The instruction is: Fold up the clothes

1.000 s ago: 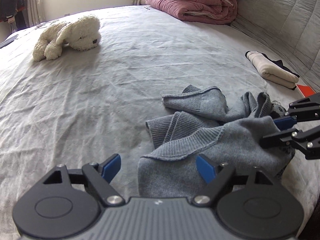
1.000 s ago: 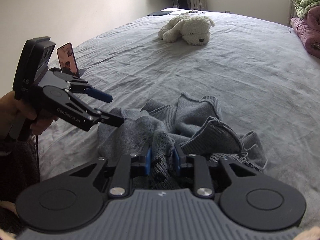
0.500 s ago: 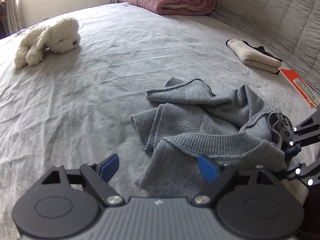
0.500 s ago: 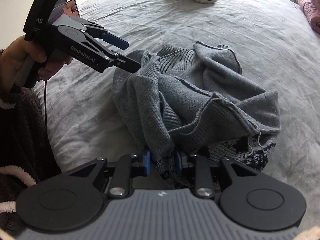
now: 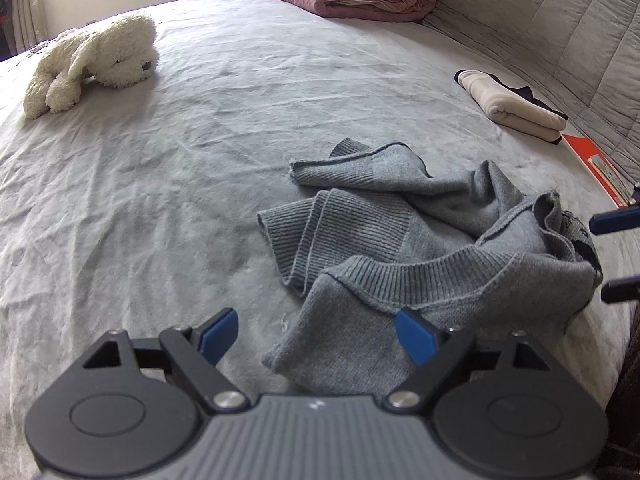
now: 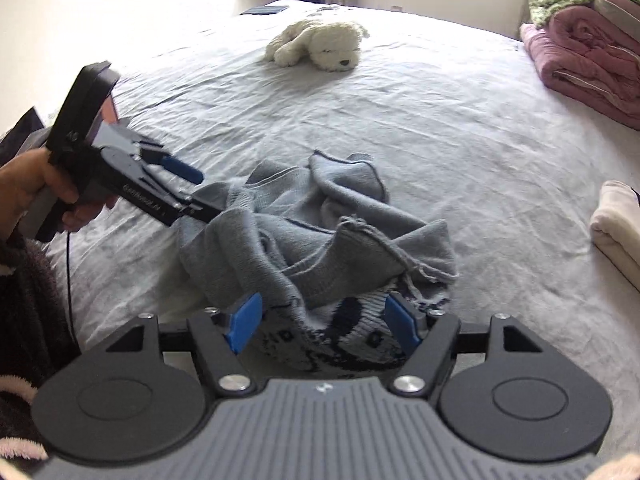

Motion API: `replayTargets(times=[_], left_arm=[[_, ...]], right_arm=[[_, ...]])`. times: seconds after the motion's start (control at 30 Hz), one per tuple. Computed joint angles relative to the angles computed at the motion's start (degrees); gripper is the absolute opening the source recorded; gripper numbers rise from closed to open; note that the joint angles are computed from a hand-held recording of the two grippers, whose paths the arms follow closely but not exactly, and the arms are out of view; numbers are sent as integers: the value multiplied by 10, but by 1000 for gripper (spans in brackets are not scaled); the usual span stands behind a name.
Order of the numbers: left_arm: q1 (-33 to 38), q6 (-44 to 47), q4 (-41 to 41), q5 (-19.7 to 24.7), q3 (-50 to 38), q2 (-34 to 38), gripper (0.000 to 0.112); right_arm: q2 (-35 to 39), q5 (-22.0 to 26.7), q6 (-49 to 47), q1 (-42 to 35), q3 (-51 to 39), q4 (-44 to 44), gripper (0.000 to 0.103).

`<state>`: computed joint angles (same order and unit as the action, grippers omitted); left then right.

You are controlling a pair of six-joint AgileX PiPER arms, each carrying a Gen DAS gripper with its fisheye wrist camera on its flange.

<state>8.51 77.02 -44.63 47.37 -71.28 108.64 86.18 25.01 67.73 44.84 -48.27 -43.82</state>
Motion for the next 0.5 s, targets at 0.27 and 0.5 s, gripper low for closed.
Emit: replayTargets(times=[0.27, 0.5], left_arm=[[33, 47, -1, 67, -34, 21, 87], [50, 12, -3, 125, -90, 72, 85]], right_arm=[[-9, -21, 105, -48, 39, -100, 74], [11, -33, 53, -61, 29, -131, 80]])
